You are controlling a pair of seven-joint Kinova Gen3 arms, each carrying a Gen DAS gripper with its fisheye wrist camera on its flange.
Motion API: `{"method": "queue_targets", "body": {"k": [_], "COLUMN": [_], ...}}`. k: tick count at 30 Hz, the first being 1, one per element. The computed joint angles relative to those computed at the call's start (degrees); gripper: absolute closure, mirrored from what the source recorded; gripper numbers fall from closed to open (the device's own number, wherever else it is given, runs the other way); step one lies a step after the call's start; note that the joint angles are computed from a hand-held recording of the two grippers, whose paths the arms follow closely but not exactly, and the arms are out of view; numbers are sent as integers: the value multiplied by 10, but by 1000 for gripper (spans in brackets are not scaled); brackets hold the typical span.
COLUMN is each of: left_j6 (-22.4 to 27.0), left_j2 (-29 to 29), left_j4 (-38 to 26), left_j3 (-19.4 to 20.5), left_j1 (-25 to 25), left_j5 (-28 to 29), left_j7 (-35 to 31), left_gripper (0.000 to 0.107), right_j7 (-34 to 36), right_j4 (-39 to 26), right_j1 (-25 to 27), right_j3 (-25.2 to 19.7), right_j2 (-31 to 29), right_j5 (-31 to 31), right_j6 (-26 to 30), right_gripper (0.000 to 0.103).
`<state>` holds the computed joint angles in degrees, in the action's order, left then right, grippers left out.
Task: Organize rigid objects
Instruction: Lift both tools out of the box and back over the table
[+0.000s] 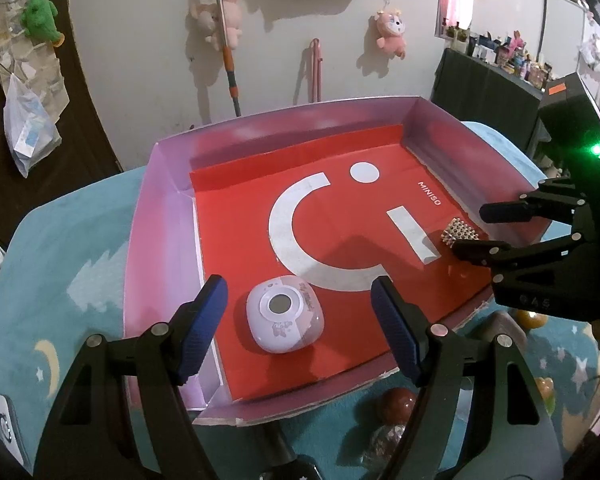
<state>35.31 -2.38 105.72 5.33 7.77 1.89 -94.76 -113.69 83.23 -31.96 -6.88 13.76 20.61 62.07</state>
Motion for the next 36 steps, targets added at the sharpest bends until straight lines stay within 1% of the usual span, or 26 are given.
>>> {"method": "queue_targets", "body": {"k": [4,6,7,8,9,11,12,13,15,19,22,25,28,31,33,36], "left_j6": [-4,-9,-12,-15,-18,-30,-39,-48,-66,-102,-119,-118,-109,-100,-99,-94], "left_j2": [-13,-28,-37,-47,-58,-85,-103,-117,-152,-224,-277,-317,-346,-380,-402,-416], "left_j4": [7,16,22,28,34,51,62,72,93,136,164,183,197,218,237,256], "left_j3": [-3,-8,-12,-14,-16,-21,-19,-14,-1,32,55,54,51,65,80,83], "left_j1": [-1,-2,-2,-2,-2,1,1,-1,-4,-22,-32,-19,-10,-27,-41,-43], "left_j5": [9,26,35,44,51,65,64,59,45,19,4,5,14,17,17,21], "left_j7": [-1,-7,-13,-16,-20,-29,-26,-20,-6,35,58,70,84,106,121,137], "left_gripper": [34,34,34,34,32,23,21,21,20,10,10,9,7,7,7,7], "right_j7": [-2,-4,-6,-8,-12,-22,-27,-40,-62,-116,-151,-180,-203,-218,-218,-224], "right_j4": [9,18,27,35,45,72,82,97,118,162,192,224,257,286,305,337], "right_j1": [9,14,17,20,23,33,38,41,48,71,97,131,166,205,219,250], "right_j3": [0,-2,-4,-6,-9,-15,-20,-26,-43,-94,-135,-173,-206,-242,-252,-275], "right_j2": [-18,-31,-43,-56,-70,-107,-123,-146,-179,-252,-309,-357,-409,-452,-478,-508], "right_j5": [-11,-17,-20,-23,-26,-37,-40,-36,-23,21,33,38,28,9,-8,-34], "right_j6": [-12,-22,-32,-42,-53,-80,-90,-102,-119,-144,-160,-179,-195,-202,-206,-221], "right_gripper": [53,53,51,46,44,39,38,35,30,19,14,7,4,1,1,1]}}
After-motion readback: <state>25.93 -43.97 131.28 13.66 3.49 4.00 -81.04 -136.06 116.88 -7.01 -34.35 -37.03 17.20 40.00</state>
